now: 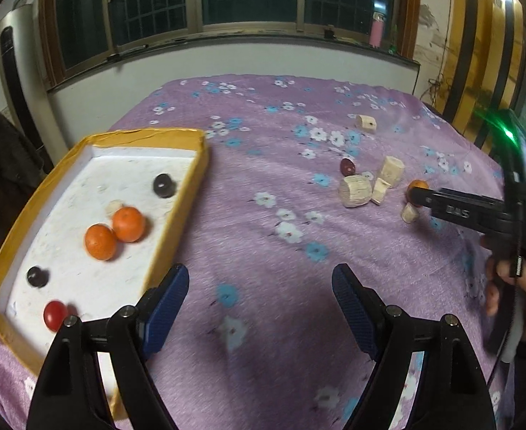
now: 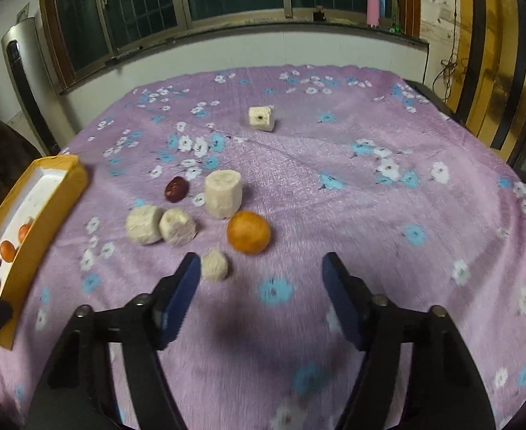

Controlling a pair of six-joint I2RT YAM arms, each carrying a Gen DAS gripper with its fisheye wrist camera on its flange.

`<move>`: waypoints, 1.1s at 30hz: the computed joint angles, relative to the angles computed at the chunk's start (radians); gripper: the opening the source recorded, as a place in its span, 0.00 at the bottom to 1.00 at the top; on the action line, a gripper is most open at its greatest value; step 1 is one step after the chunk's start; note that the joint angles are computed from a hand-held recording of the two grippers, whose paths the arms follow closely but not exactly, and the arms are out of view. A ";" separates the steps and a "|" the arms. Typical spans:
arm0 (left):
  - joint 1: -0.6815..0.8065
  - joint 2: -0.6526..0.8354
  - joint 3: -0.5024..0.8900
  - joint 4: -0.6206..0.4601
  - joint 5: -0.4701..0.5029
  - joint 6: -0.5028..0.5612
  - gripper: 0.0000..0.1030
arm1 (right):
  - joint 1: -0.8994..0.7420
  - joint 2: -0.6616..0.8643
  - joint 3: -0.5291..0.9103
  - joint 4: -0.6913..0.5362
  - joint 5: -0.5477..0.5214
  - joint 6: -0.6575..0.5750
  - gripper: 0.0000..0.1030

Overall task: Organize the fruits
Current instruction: 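Move both open grippers back over the pieces on the sheet, then grasp the large orange with the right gripper while the left grasps a white cylinder chunk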

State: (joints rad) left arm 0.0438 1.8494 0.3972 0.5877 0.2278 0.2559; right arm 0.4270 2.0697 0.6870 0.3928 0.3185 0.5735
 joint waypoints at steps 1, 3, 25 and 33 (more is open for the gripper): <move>-0.018 0.015 0.011 0.001 -0.013 -0.010 0.80 | -0.012 0.023 0.027 -0.005 -0.017 -0.011 0.61; -0.052 0.046 0.042 -0.003 -0.028 -0.031 0.80 | -0.030 0.066 0.073 -0.016 -0.045 -0.029 0.56; -0.361 0.331 0.379 -0.037 -0.268 -0.249 0.70 | -0.072 -0.076 -0.237 0.385 -0.118 0.001 0.31; -0.373 0.342 0.378 -0.020 -0.236 -0.239 0.39 | -0.079 -0.093 -0.260 0.424 -0.142 -0.010 0.31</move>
